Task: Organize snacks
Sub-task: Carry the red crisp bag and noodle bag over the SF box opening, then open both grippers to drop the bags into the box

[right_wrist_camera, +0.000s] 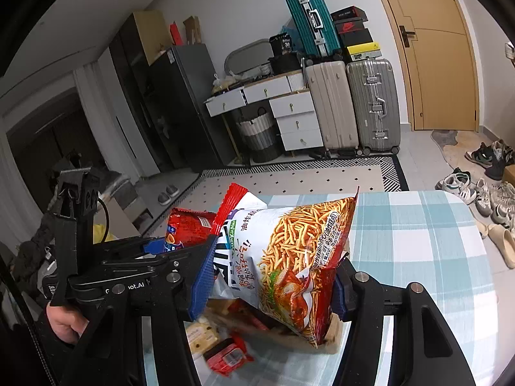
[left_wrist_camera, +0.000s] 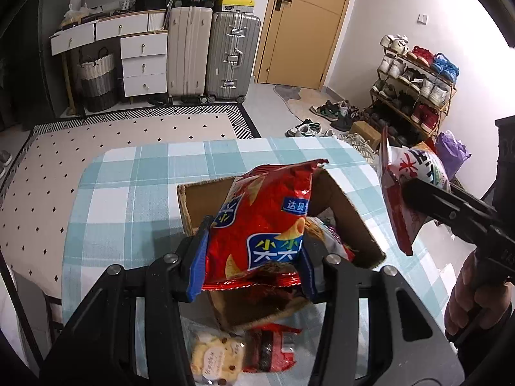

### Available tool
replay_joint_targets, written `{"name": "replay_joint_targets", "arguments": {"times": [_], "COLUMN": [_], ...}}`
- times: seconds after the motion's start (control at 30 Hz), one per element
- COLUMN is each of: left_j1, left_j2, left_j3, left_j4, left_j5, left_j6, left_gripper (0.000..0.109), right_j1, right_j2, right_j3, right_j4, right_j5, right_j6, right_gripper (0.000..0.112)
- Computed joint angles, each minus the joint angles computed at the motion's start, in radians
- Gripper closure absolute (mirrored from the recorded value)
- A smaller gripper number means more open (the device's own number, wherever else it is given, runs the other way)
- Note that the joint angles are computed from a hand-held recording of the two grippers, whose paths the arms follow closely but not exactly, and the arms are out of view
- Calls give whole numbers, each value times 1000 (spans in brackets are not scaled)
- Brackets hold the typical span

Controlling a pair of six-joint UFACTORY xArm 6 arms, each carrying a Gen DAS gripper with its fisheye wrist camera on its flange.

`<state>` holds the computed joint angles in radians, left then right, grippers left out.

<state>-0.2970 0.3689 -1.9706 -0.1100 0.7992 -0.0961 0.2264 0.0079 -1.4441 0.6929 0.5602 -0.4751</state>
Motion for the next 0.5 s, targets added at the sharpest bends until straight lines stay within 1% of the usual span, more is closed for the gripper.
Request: {"name": "replay_joint_targets", "arguments": {"times": [0.07,0.2,0.27,0.4,0.47,0.5], "left_j1": [2,6,5,8,6,7], "left_j2": [38,120,140,174,194,193], "left_j3": [-53,-165,-189,-212,-230,-220], "left_j4": [23,13,7,-33,-34,-37], "left_j5": [17,69,83,82,85,72], "left_j6": [-2,18,24,30,37,40], "left_gripper": [65,65,65,65,64,60], "right_j1": [-3,-4,-6,-7,-8,-7], "right_j2": [45,128,167,228,257,264], "right_j3": [-48,-128,-161,-211,-241,-245], "right_j4": [-12,-41,-46,-67,-70,-73], "right_j5": [15,34,45,51,64,65], "right_j6": [10,37,54,75,79,80], "right_gripper": [53,53,53,52,52,52]}}
